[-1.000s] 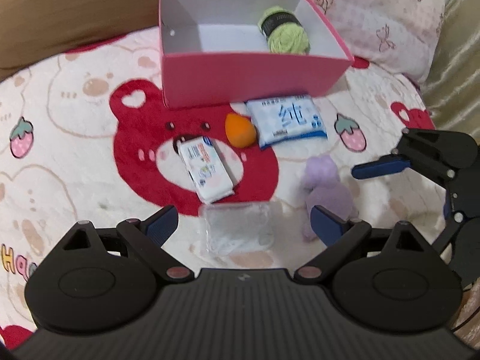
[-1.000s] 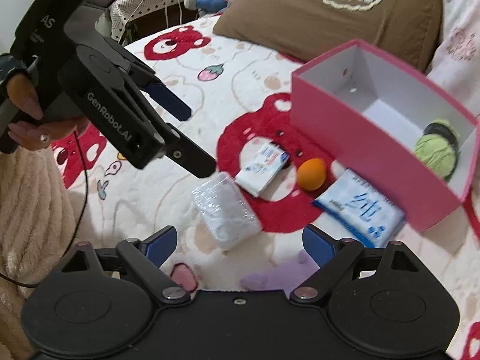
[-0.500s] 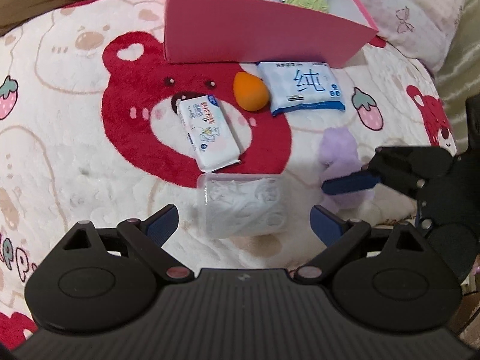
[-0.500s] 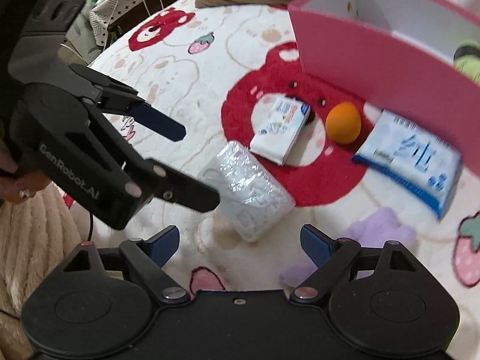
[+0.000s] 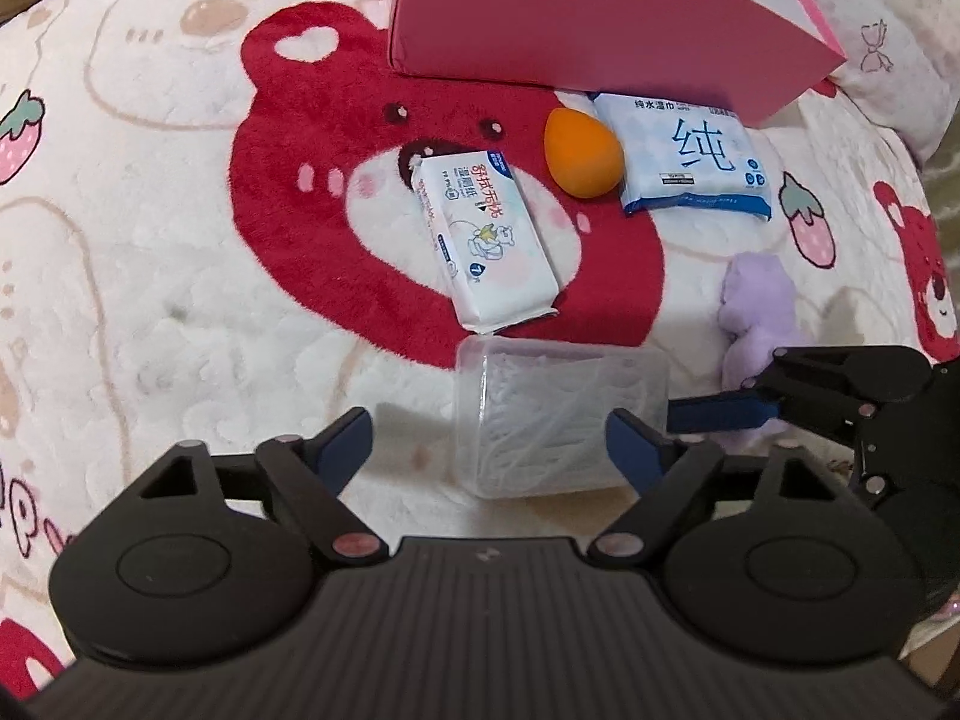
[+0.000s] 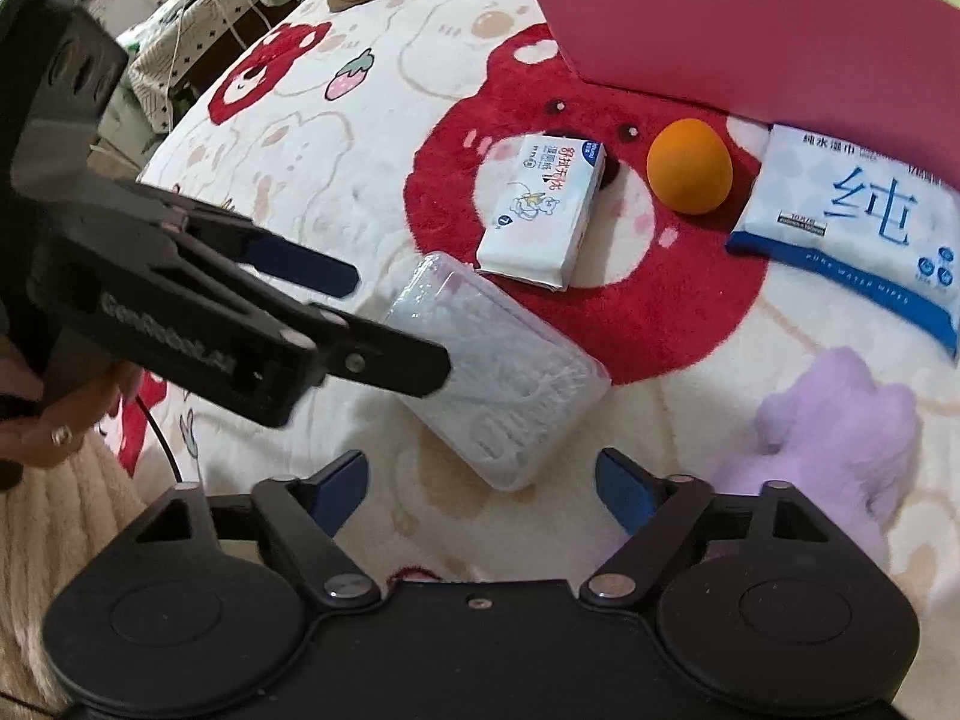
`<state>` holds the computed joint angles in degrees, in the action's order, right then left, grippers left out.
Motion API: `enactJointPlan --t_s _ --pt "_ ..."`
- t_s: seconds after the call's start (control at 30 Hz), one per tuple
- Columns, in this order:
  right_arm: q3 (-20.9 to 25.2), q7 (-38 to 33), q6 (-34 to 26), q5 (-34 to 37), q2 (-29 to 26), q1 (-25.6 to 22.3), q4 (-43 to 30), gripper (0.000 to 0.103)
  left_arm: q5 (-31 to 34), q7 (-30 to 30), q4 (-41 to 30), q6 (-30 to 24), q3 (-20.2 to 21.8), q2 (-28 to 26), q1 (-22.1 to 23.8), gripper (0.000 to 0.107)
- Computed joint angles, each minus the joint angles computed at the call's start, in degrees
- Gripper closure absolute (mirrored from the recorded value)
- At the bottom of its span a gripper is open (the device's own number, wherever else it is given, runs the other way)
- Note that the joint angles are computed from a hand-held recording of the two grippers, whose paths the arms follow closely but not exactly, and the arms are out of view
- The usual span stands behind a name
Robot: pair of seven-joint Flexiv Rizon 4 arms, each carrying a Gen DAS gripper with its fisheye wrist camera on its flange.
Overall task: Organize objects
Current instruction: 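Withdraw the left tool and move it toward the clear plastic floss box, then close the left tool on the clear plastic floss box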
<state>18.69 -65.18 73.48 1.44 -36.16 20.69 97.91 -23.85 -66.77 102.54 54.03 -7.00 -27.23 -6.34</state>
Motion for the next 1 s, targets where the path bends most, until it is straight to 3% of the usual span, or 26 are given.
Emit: enactJointPlan --t_s 0.23,0.43,0.5,0.6,0.77,0.9,1.0 --pt "-4.7 3.6 2.3 -3.7 0.1 3.7 1.3 0.043 -5.7 -0.3 0.0 -1.4 -2.2 -1.0 1.3 0.047" --pt "-9.2 7.1 4.3 -9.9 1.4 6.6 4.1 0.045 -10.5 -1.0 1.6 -0.2 -3.2 -0.8 1.8 0.050" --pt "-10.1 8.1 4.6 -11.6 2.0 7.0 5.0 0.043 -13.2 -2.0 1.6 -1.7 -3.9 -1.2 2.3 0.051" --pt "-12.0 10.9 6.5 -13.5 2.5 7.8 6.5 0.031 -16.0 -3.6 1.8 -2.8 -4.3 -1.9 2.1 0.051" --pt "-10.0 12.8 8.7 -12.8 1.5 5.3 6.8 0.027 -16.1 -3.9 2.6 0.9 -4.1 -1.8 0.6 0.051" --pt "-12.3 15.3 12.1 -13.8 0.7 7.3 7.7 0.020 -15.3 -3.8 3.5 3.9 -4.1 -1.4 -0.1 0.049" --pt "-15.9 17.7 14.5 -15.5 0.3 10.4 8.6 0.014 -14.3 -0.8 4.6 10.7 -4.7 -1.5 -0.9 0.048"
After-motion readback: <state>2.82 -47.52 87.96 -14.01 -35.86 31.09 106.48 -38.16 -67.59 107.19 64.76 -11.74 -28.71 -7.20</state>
